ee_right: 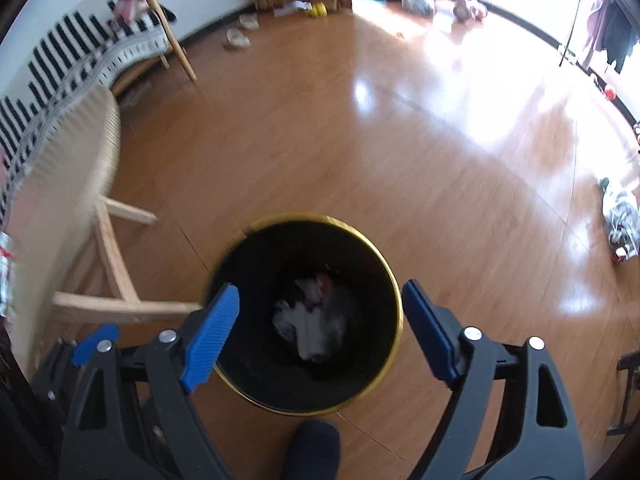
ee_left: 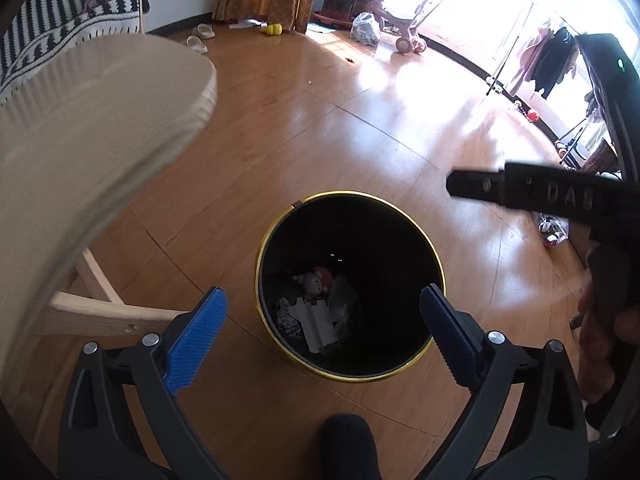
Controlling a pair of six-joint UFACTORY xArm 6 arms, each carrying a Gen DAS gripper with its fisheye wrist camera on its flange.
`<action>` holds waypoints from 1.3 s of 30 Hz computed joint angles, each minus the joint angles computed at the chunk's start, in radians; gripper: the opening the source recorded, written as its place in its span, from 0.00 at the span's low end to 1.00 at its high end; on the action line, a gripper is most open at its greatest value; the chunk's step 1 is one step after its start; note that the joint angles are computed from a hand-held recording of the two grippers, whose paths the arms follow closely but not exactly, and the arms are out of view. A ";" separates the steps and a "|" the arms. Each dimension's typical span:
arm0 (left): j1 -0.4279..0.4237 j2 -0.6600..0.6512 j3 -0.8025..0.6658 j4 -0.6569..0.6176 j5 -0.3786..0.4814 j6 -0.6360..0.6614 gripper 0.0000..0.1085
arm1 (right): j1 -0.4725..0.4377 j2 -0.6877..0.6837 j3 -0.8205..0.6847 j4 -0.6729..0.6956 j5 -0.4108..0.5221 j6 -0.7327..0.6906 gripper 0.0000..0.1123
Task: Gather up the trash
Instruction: 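Grasp the white tissue with the left tool while the right tool grasps the green plastic tray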
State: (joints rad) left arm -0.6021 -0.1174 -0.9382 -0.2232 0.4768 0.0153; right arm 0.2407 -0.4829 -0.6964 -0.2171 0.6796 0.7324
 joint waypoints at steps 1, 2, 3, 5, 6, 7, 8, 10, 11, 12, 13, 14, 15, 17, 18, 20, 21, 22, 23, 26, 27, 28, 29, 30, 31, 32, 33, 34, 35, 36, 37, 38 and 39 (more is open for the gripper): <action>0.011 -0.034 0.013 0.003 0.010 0.009 0.87 | 0.014 -0.008 -0.009 -0.015 -0.008 0.019 0.78; 0.024 -0.066 0.024 0.015 0.020 0.009 0.87 | 0.036 -0.013 -0.025 -0.036 -0.016 0.046 0.78; 0.035 -0.094 0.028 0.040 0.027 -0.008 0.87 | 0.048 -0.012 -0.035 -0.041 -0.020 0.055 0.79; 0.082 -0.174 0.056 0.089 0.043 -0.035 0.89 | 0.094 0.011 -0.080 -0.038 -0.045 0.072 0.79; 0.120 -0.223 0.074 0.103 0.051 -0.040 0.89 | 0.117 0.033 -0.106 -0.037 -0.057 0.081 0.79; 0.151 -0.257 0.088 0.109 0.057 -0.043 0.89 | 0.147 0.063 -0.141 -0.030 -0.070 0.084 0.79; 0.199 -0.299 0.102 0.111 0.069 -0.042 0.89 | 0.179 0.101 -0.183 -0.029 -0.080 0.086 0.79; 0.294 -0.361 0.124 0.117 0.092 -0.035 0.89 | 0.237 0.177 -0.267 -0.042 -0.084 0.093 0.79; 0.338 -0.384 0.129 0.124 0.103 -0.036 0.89 | 0.279 0.235 -0.332 -0.053 -0.080 0.093 0.79; 0.414 -0.416 0.137 0.139 0.118 -0.035 0.89 | 0.299 0.265 -0.367 -0.059 -0.076 0.092 0.79; 0.460 -0.431 0.135 0.153 0.131 -0.037 0.89 | 0.334 0.325 -0.435 -0.059 -0.069 0.083 0.79; 0.518 -0.446 0.138 0.157 0.140 -0.024 0.89 | 0.360 0.365 -0.481 -0.059 -0.064 0.077 0.79; 0.574 -0.454 0.133 0.161 0.150 -0.014 0.89 | 0.394 0.425 -0.550 -0.057 -0.056 0.069 0.79; 0.719 -0.465 0.125 0.154 0.158 0.019 0.89 | 0.438 0.506 -0.642 -0.047 -0.047 0.054 0.79; 0.767 -0.464 0.119 0.143 0.159 0.034 0.89 | 0.459 0.550 -0.698 -0.039 -0.038 0.045 0.79; 0.906 -0.452 0.108 0.102 0.148 0.087 0.89 | 0.511 0.652 -0.825 -0.026 -0.018 0.028 0.79; 0.949 -0.438 0.093 0.089 0.152 0.104 0.89 | 0.528 0.692 -0.875 -0.022 -0.009 0.020 0.79; 1.015 -0.417 0.076 0.061 0.154 0.144 0.89 | 0.550 0.744 -0.942 -0.013 0.005 0.001 0.79; 1.052 -0.404 0.067 0.046 0.152 0.165 0.89 | 0.568 0.787 -0.998 -0.010 0.019 -0.012 0.79; 1.149 -0.352 0.037 0.007 0.137 0.219 0.89 | 0.617 0.919 -1.178 -0.002 0.071 -0.060 0.79; 1.177 -0.338 0.033 -0.020 0.138 0.248 0.89 | 0.628 0.946 -1.213 -0.003 0.083 -0.073 0.79; 1.201 -0.310 0.018 -0.051 0.142 0.265 0.89 | 0.641 0.992 -1.277 -0.005 0.107 -0.086 0.79; 1.213 -0.281 0.000 -0.082 0.146 0.277 0.89 | 0.653 1.033 -1.336 -0.008 0.131 -0.095 0.79; 1.223 -0.253 -0.020 -0.111 0.151 0.292 0.89 | 0.662 1.065 -1.382 -0.010 0.150 -0.102 0.79; 1.234 -0.213 -0.050 -0.151 0.162 0.313 0.89 | 0.672 1.109 -1.444 -0.010 0.176 -0.112 0.79; 1.231 -0.188 -0.066 -0.159 0.161 0.308 0.89 | 0.675 1.133 -1.479 -0.007 0.190 -0.118 0.79; 1.229 -0.165 -0.081 -0.160 0.158 0.298 0.89 | 0.680 1.163 -1.523 -0.003 0.209 -0.125 0.79; 1.227 -0.140 -0.095 -0.163 0.154 0.294 0.89 | 0.684 1.199 -1.577 0.006 0.233 -0.135 0.79; 1.224 -0.117 -0.108 -0.161 0.153 0.285 0.89 | 0.686 1.227 -1.618 0.012 0.248 -0.144 0.79; 1.226 -0.099 -0.118 -0.162 0.156 0.283 0.89 | 0.689 1.262 -1.672 0.016 0.269 -0.150 0.79; 1.224 -0.082 -0.126 -0.158 0.152 0.278 0.89 | 0.691 1.291 -1.718 0.020 0.290 -0.158 0.78; 1.224 -0.071 -0.131 -0.157 0.147 0.278 0.87 | 0.694 1.324 -1.771 0.026 0.313 -0.168 0.78; 1.227 -0.064 -0.135 -0.166 0.145 0.286 0.83 | 0.696 1.366 -1.840 0.032 0.342 -0.181 0.77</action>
